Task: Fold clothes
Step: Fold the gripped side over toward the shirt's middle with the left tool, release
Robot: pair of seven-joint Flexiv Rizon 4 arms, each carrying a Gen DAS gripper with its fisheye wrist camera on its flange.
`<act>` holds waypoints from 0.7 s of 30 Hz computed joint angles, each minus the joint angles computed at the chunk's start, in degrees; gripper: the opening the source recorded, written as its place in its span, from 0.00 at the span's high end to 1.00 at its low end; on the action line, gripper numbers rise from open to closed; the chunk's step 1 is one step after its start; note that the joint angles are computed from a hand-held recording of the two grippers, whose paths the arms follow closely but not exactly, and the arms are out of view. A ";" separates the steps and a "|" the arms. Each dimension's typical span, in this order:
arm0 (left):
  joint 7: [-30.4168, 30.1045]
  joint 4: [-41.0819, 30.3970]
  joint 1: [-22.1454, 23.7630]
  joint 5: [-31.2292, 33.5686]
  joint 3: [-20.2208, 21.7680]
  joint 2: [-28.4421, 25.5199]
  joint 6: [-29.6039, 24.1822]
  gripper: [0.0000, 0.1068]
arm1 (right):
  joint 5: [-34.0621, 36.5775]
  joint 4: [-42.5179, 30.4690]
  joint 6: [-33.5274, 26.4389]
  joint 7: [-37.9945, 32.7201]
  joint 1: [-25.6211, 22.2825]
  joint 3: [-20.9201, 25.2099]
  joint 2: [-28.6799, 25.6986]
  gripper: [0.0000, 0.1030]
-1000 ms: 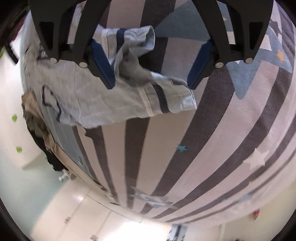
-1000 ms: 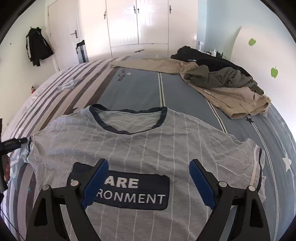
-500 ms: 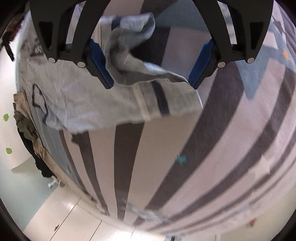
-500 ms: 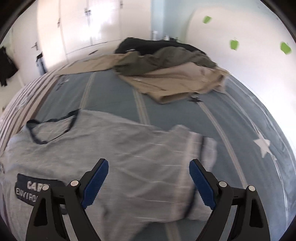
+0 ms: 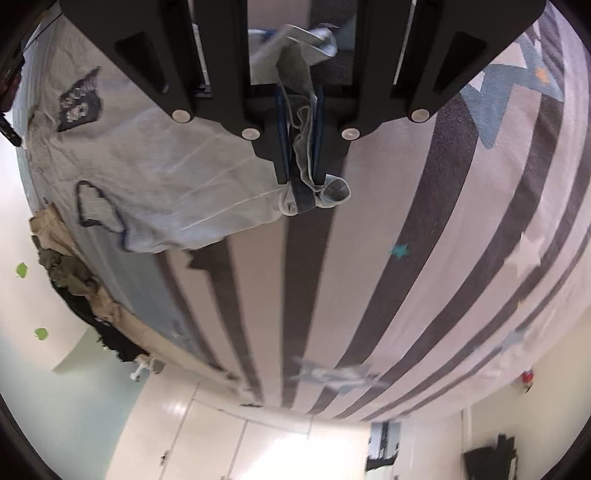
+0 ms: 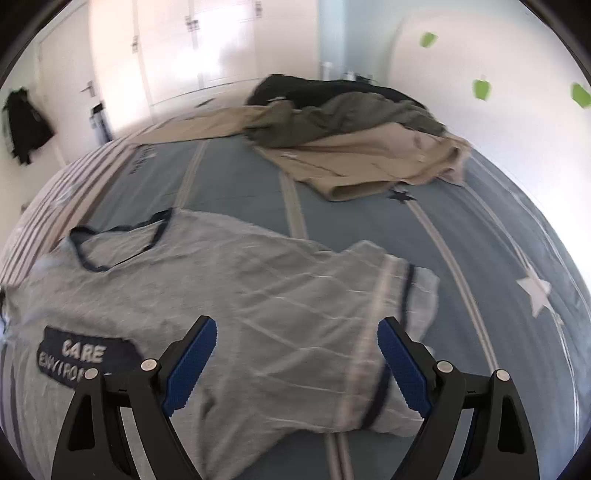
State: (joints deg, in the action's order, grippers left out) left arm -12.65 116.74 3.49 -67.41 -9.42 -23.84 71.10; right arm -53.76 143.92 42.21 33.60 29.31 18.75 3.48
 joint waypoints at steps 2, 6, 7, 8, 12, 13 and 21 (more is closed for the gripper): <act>-0.11 0.07 -1.28 0.32 -0.44 1.43 0.31 0.91 | -1.50 -0.84 1.45 -0.68 -0.10 -0.65 -1.59 0.16; -3.91 -1.51 -3.24 4.58 -0.49 2.52 -1.52 0.91 | -4.50 -2.11 4.18 -0.42 -0.22 -2.01 -4.49 0.16; -4.30 -1.20 -3.95 4.93 -0.73 3.10 -1.28 0.91 | -5.34 -2.20 4.98 -0.02 -0.30 -2.32 -4.88 0.16; -4.72 -0.93 -4.68 5.31 -0.94 3.65 -1.06 0.91 | -5.98 -2.20 5.48 0.42 -0.33 -2.50 -5.05 0.16; -7.88 0.25 -7.66 7.60 -1.11 5.86 -1.66 0.91 | -8.17 -1.94 7.37 1.54 -0.71 -3.09 -5.22 0.16; -8.72 0.74 -8.55 8.35 -1.14 6.57 -1.63 0.91 | -8.67 -1.84 7.82 1.73 -0.85 -3.21 -5.19 0.16; -19.49 2.15 -16.01 17.45 -1.96 7.93 -1.25 0.91 | -10.77 0.07 8.96 3.26 -1.69 -2.93 -3.06 0.16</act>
State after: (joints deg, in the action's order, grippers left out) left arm -32.14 118.89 -12.51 -49.95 -11.39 -15.91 69.85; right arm -64.53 143.99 51.17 36.86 27.62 15.82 0.43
